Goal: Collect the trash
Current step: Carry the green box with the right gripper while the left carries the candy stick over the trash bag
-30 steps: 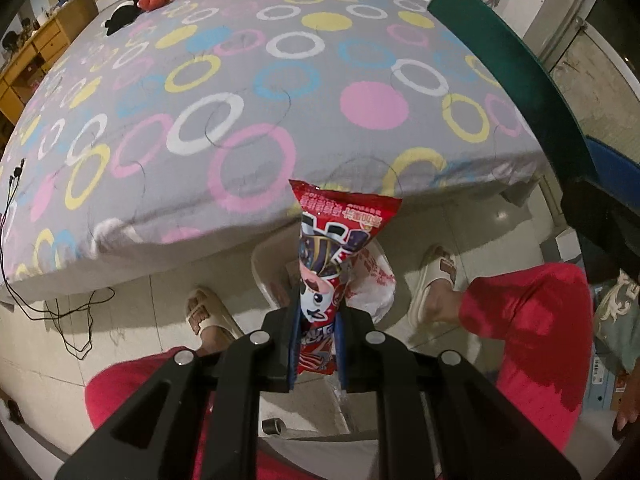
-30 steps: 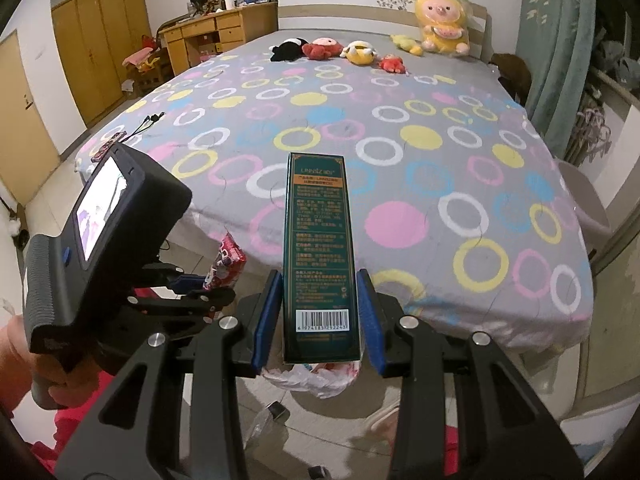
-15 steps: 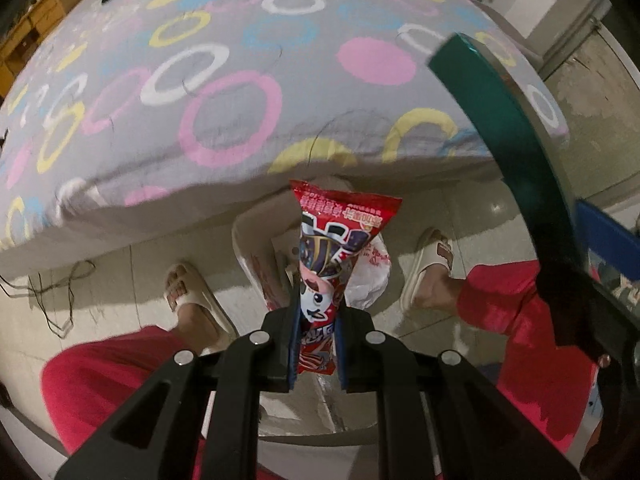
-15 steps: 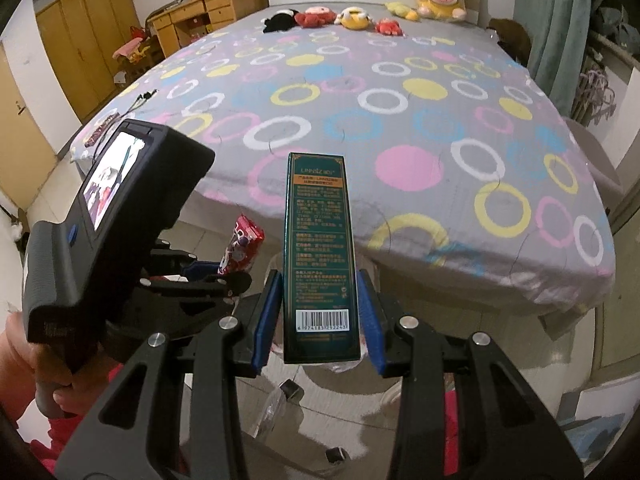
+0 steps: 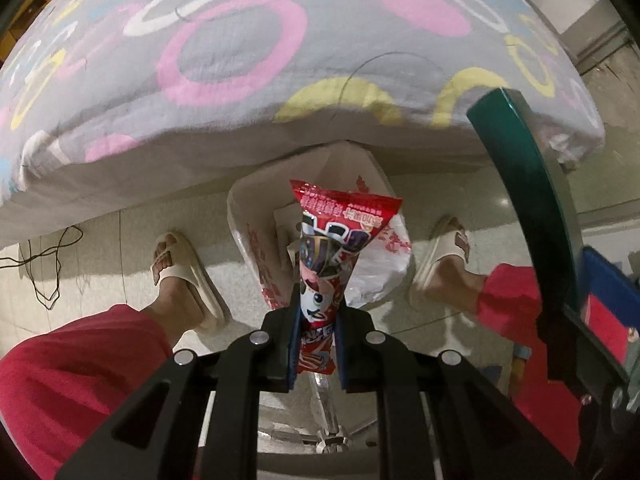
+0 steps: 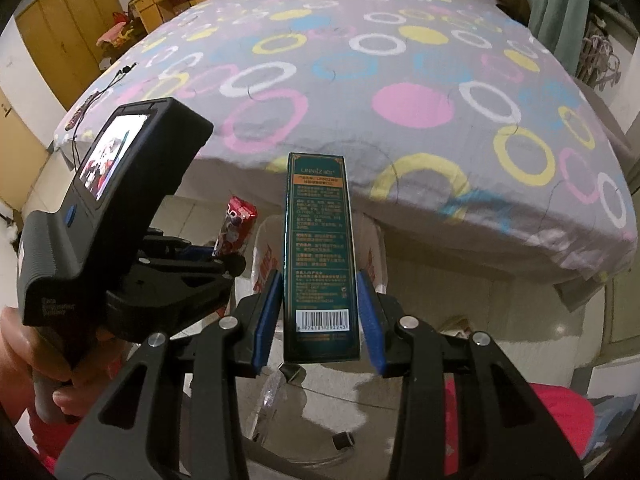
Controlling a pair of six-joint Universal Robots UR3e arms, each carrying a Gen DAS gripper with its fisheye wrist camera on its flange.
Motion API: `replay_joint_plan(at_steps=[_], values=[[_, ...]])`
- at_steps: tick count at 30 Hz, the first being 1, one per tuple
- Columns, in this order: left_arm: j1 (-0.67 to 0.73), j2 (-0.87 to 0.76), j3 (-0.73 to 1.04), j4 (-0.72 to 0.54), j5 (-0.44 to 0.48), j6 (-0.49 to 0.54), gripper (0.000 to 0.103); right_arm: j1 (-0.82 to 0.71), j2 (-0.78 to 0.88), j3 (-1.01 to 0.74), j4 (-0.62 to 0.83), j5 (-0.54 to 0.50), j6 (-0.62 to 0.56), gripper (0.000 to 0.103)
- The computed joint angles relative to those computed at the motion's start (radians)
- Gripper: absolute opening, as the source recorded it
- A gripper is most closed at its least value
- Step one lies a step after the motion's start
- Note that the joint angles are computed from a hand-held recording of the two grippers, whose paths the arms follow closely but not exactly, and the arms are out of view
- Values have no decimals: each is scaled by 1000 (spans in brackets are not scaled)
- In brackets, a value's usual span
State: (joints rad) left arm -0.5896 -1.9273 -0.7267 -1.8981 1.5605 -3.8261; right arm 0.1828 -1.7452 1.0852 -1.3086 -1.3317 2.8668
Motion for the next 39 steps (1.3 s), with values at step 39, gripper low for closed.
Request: replay_joint_plan(at_steps=[39], values=[[159, 18, -635, 484, -209, -90, 15, 62, 202, 391, -324, -54, 119, 37]])
